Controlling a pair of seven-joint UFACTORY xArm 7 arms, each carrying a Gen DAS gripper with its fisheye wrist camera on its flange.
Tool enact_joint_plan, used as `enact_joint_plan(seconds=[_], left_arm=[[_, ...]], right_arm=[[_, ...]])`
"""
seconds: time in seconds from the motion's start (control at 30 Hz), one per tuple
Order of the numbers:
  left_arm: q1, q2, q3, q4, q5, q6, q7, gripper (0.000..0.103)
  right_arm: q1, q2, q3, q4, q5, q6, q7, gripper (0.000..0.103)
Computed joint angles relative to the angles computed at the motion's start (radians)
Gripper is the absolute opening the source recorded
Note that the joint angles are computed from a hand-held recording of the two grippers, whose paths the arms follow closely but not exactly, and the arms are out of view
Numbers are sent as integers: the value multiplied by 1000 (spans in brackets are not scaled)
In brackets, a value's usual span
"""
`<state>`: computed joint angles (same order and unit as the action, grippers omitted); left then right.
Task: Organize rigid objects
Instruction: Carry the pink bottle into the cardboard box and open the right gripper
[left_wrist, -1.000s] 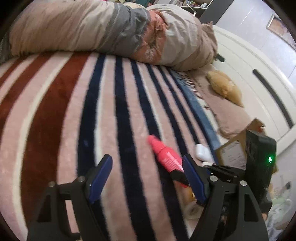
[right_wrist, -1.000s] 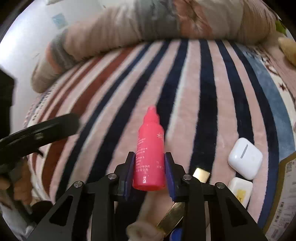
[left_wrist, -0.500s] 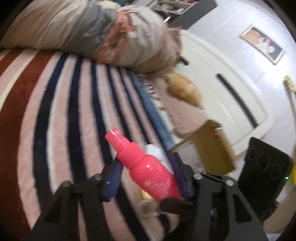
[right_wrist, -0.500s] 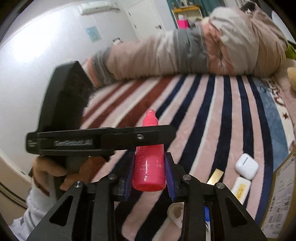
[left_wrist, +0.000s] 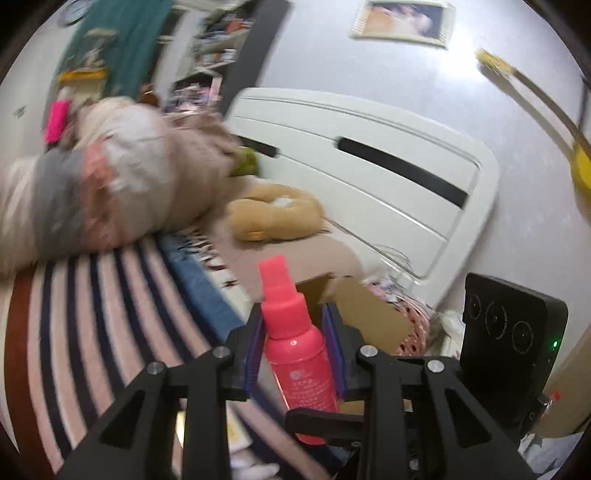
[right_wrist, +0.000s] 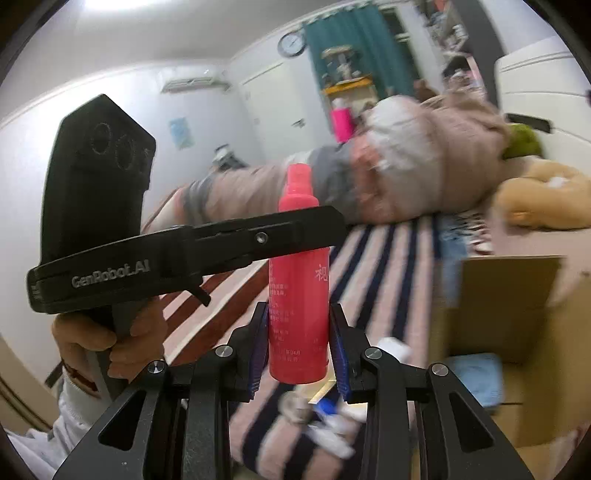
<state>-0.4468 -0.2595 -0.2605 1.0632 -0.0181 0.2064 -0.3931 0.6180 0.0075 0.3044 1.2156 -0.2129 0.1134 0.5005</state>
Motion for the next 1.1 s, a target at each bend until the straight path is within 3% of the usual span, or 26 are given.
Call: enact_joint_plan(seconds=[0.13, 0.3, 0.43, 0.57, 0.6, 0.67, 0.7, 0.87, 1.03, 1.1], left_arm=[[-30, 200, -39, 213, 50, 68, 21, 28], [-115, 398, -27, 434, 140, 197, 2, 29], [-181, 513, 8, 560, 184, 281, -12, 29], [-214, 564, 32, 621, 184, 344, -15, 31], [-221, 570, 38, 630, 189, 358, -16, 35], [-230, 574, 50, 634, 202, 369, -20, 52], [-232, 579, 52, 639, 203, 369, -20, 54], [-213, 506, 56, 552, 188, 322, -38, 64], [-188, 356, 71, 399, 291, 295, -161, 67], [-156, 280, 63, 323, 320, 290, -201, 68]], right_arm=[[-61, -114, -14, -114, -18, 6, 39, 27], [-95, -206, -54, -229, 114, 61, -48, 27], [-205, -216, 12, -237, 7, 141, 35, 27], [-221, -190, 1, -218, -13, 190, 48, 27], [-227, -181, 2, -209, -26, 198, 62, 28], [-238, -184, 7, -208, -64, 218, 103, 29], [-237, -200, 7, -221, -69, 229, 114, 33], [-227, -251, 13, -261, -67, 244, 136, 38], [-240, -265, 50, -250, -123, 224, 172, 39], [-235, -270, 64, -242, -137, 197, 174, 47]])
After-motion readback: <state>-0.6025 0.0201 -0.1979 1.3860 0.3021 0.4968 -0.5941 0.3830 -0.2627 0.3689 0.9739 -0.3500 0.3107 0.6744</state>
